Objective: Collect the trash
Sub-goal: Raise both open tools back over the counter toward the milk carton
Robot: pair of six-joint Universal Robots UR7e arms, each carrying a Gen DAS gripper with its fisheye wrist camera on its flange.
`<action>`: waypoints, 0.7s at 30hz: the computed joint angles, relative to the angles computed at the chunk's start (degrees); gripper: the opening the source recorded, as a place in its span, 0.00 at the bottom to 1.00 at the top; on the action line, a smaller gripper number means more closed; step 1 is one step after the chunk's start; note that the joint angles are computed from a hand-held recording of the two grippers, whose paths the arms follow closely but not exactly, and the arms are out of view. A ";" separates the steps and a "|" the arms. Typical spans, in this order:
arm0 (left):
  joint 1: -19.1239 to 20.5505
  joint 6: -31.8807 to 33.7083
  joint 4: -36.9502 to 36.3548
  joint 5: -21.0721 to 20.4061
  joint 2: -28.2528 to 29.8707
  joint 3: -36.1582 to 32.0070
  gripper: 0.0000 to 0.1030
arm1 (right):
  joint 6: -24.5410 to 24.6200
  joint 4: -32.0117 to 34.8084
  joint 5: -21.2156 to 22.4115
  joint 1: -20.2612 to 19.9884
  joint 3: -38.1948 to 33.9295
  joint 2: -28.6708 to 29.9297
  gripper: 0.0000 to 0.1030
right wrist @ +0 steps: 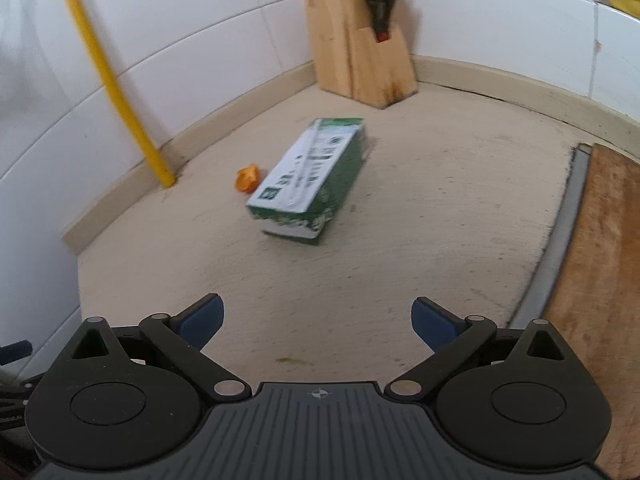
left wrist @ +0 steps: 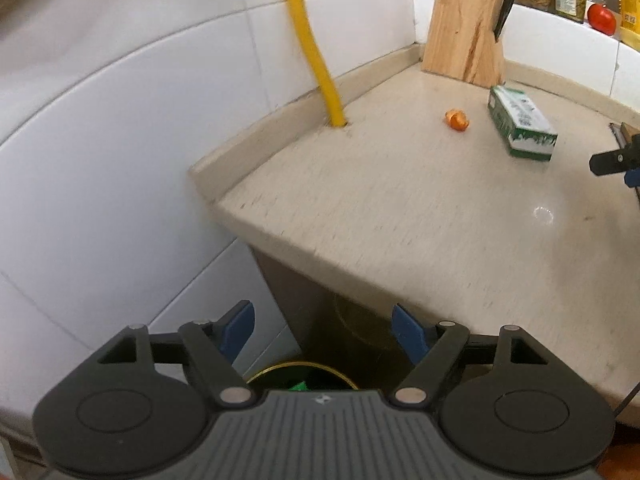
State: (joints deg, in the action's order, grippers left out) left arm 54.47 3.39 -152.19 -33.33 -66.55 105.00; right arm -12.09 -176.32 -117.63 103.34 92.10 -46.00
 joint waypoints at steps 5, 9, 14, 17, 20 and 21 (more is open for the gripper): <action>-0.68 3.90 -2.15 -0.29 2.11 -2.60 0.72 | 1.33 0.12 0.33 -0.99 -0.29 -0.56 0.99; -0.86 8.10 -4.14 -0.39 4.36 -5.29 0.75 | 1.38 0.78 0.42 -1.44 -1.26 -0.39 0.99; -0.58 11.32 -5.13 -1.32 7.27 -9.02 0.76 | 0.88 1.67 0.59 -1.73 -3.11 0.13 1.00; -0.27 11.90 -4.33 -2.45 8.73 -11.21 0.76 | 0.29 1.75 0.58 -1.85 -4.36 0.49 1.00; 0.03 12.36 -3.72 -3.33 10.08 -13.11 0.76 | 0.23 2.19 0.54 -2.07 -5.69 0.92 1.00; 0.18 12.44 -3.49 -3.59 10.61 -13.77 0.76 | 0.30 2.34 0.55 -2.15 -6.01 1.01 1.00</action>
State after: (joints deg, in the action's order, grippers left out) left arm 54.65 15.83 -155.68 -36.92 -55.93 91.24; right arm -11.80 -173.98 -117.07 101.20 86.09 -45.00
